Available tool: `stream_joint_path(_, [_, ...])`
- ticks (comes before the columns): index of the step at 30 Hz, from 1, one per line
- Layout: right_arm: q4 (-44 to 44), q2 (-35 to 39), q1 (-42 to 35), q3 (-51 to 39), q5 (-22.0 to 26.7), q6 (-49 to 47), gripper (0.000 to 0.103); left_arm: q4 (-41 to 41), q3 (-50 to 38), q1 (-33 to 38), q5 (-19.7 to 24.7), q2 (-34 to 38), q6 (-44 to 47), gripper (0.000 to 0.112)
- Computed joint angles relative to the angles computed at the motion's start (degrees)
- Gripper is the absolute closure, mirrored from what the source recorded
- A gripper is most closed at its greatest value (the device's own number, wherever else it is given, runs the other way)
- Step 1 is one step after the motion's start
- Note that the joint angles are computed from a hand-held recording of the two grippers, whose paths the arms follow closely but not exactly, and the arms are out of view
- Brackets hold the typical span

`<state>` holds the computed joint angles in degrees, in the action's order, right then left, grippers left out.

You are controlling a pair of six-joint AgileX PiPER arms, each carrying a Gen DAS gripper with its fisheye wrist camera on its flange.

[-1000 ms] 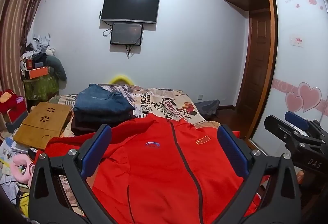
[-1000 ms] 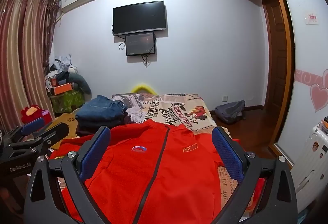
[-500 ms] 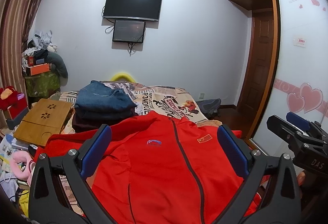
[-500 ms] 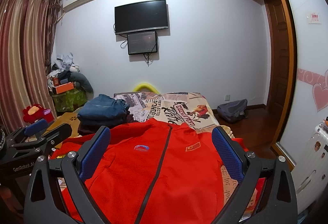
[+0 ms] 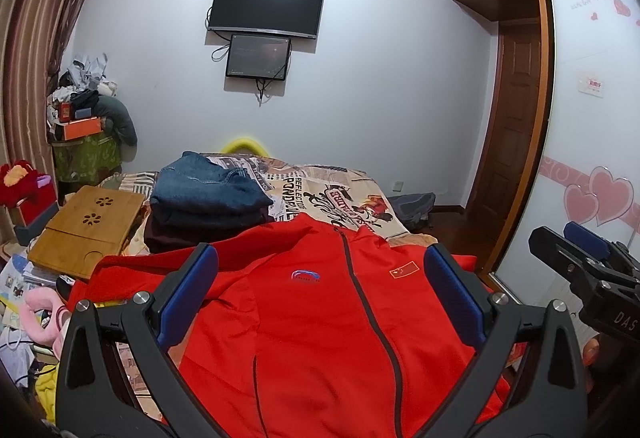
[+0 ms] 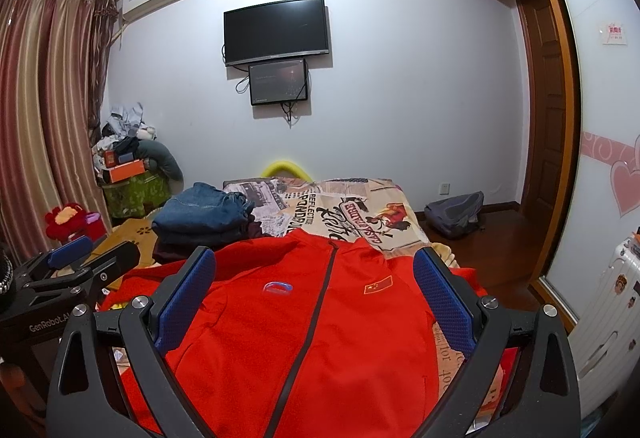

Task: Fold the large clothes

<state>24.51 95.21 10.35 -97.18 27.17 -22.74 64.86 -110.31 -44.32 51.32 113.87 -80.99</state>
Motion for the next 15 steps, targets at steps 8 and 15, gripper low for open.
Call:
stream_joint_path(8, [-0.31, -0.15, 0.21, 0.27, -0.13, 0.31, 0.005, -0.27, -0.55, -0.23, 0.72, 0.36, 0.72, 0.009])
stream_joint_path(15, [-1.15, -0.50, 0.84, 1.06, -0.70, 1.17, 0.005, -1.10, -1.91, -0.08, 1.00, 0.90, 1.80, 0.009])
